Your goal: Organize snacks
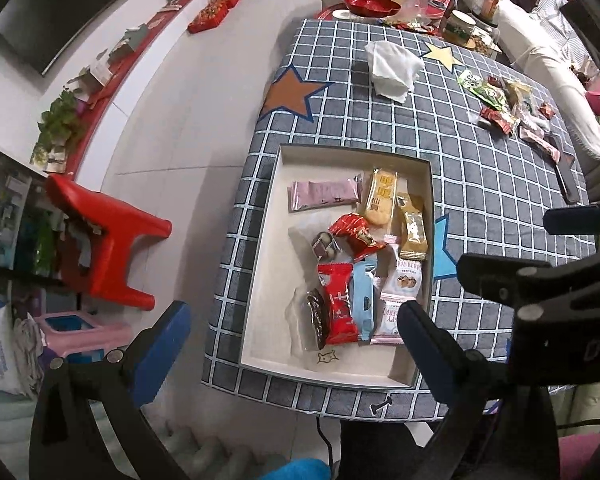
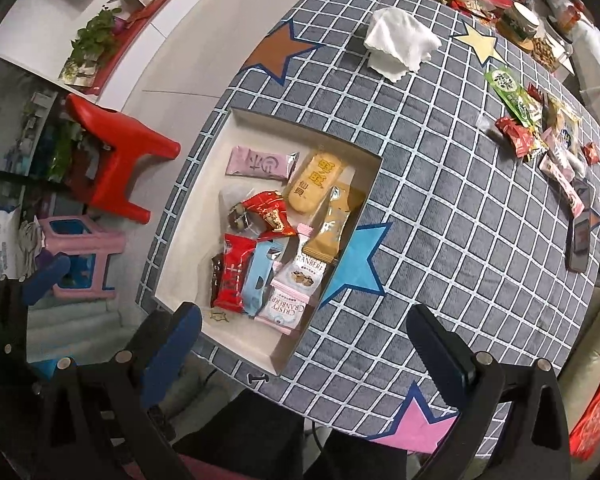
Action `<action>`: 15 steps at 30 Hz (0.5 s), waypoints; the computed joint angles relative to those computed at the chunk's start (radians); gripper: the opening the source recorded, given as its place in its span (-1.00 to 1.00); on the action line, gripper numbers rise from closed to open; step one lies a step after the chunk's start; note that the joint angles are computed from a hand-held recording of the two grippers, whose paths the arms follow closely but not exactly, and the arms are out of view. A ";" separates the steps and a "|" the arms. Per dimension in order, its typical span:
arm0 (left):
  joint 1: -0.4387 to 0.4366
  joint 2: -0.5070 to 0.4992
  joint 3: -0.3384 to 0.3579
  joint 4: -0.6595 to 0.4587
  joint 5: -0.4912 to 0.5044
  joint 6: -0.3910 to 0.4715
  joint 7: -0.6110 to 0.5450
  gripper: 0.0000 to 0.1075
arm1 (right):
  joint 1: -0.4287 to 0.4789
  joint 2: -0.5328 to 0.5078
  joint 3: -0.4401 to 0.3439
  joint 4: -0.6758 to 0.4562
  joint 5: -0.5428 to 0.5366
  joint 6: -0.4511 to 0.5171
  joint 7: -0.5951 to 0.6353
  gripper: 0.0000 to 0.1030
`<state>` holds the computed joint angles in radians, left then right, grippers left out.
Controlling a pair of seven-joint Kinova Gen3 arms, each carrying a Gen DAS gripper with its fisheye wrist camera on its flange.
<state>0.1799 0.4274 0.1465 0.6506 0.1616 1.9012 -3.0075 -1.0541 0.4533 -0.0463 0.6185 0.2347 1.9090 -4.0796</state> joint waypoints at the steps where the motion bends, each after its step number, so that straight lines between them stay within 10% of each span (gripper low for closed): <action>1: -0.001 -0.001 0.001 -0.002 0.002 0.002 -0.001 0.91 | -0.001 0.002 0.000 -0.005 0.001 0.004 0.002 1.00; 15: -0.010 -0.005 0.003 -0.024 0.023 0.030 0.005 0.91 | -0.007 0.016 0.010 -0.038 0.004 0.026 0.015 1.00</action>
